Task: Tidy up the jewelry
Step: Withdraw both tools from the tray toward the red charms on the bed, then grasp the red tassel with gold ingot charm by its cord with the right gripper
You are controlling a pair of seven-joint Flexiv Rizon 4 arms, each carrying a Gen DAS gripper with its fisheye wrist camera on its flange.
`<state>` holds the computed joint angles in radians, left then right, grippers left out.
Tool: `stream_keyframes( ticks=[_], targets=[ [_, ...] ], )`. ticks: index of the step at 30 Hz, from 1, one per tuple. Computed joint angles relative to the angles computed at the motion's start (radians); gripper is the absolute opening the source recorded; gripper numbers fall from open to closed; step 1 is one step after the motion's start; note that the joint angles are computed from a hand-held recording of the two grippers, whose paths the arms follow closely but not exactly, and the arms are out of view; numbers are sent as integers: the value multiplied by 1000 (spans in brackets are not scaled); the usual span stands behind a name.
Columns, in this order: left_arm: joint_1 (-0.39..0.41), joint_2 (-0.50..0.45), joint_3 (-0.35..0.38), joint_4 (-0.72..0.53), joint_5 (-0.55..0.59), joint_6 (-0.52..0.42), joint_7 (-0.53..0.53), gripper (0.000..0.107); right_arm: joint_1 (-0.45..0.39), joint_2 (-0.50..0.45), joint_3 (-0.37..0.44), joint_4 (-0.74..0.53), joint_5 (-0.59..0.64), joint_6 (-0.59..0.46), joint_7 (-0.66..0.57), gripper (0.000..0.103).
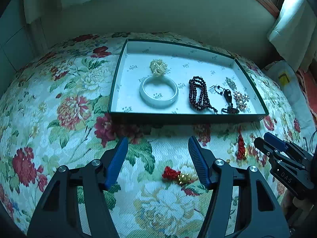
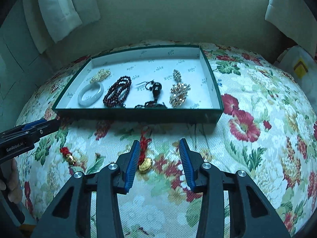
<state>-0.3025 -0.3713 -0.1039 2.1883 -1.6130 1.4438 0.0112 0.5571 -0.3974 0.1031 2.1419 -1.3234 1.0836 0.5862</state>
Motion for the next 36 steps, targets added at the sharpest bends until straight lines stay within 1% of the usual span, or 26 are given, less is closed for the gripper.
stream_keyframes(
  ticks=[3,12,14,16,17,19,26,33,35,36],
  targets=[
    [-6,10,8,27,-25,4,19,62,4,-19,3,-5,7,18,-6,37],
    [-5,10,25,61,-23,-2,4,62,25,-60,-12,-29,35,50,-56,36],
    [-6,11,25,61,-28,-2,10,62,34,-62,-15,-32,46,38,-72,36],
    [-10,11,25,61,-33,-1,16,62,39,-61,-16,-34,55,35,-85,34],
    [-12,12,25,61,-38,-1,21,62,40,-62,-17,-35,57,36,-90,30],
    [-15,13,26,63,-35,-3,19,62,43,-62,-20,-35,60,37,-101,29],
    [-22,12,26,64,-45,-1,24,62,26,-56,-41,-31,3,79,-31,28],
    [-23,0,26,62,-36,-3,16,62,16,-84,-44,-66,-10,87,-43,28],
    [-22,-1,25,63,-33,-3,15,62,12,-91,-52,-72,-37,106,-21,28],
    [-22,-1,25,63,-33,-4,16,62,12,-94,-46,-75,-18,98,-41,28]
  ],
)
